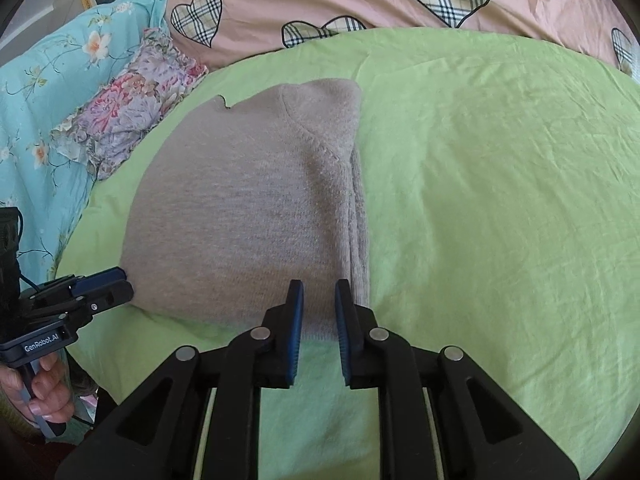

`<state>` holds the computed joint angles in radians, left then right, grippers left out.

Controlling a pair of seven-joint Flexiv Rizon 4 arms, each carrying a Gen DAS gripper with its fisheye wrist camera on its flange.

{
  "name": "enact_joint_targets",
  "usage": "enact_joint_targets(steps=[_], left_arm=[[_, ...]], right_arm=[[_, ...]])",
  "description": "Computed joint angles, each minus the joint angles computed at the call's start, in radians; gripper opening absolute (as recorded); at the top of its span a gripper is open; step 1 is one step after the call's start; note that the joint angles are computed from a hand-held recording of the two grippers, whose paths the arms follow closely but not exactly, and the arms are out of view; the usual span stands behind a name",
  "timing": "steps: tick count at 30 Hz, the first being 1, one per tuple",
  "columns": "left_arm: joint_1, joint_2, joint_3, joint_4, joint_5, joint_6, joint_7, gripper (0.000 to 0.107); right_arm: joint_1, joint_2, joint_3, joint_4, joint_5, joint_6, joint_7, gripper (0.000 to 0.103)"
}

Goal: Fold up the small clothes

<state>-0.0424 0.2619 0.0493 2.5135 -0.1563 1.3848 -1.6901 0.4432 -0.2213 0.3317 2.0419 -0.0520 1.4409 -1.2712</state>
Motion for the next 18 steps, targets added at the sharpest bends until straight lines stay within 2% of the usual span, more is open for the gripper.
enact_joint_targets(steps=[2, 5, 7, 11, 16, 18], left_arm=[[0.025, 0.031, -0.018, 0.009, 0.040, -0.026, -0.039, 0.035], [0.054, 0.069, -0.040, 0.017, 0.094, -0.071, -0.093, 0.043], [0.066, 0.091, -0.045, 0.023, 0.123, -0.097, -0.117, 0.044], [0.093, 0.136, -0.044, 0.033, 0.173, -0.137, -0.155, 0.059], [0.125, 0.208, -0.047, 0.049, 0.226, -0.185, -0.183, 0.075], [0.147, 0.240, -0.062, 0.049, 0.258, -0.220, -0.209, 0.083]], right_arm=[[0.019, 0.026, -0.021, 0.037, -0.023, 0.038, 0.036, 0.025], [0.045, 0.064, -0.051, 0.098, -0.079, 0.093, 0.102, 0.037], [0.059, 0.084, -0.069, 0.133, -0.127, 0.116, 0.148, 0.042], [0.053, 0.101, -0.063, 0.157, -0.159, 0.107, 0.185, 0.048], [0.038, 0.124, -0.021, 0.179, -0.126, 0.087, 0.173, 0.066], [0.037, 0.131, -0.005, 0.186, -0.103, 0.075, 0.153, 0.070]])
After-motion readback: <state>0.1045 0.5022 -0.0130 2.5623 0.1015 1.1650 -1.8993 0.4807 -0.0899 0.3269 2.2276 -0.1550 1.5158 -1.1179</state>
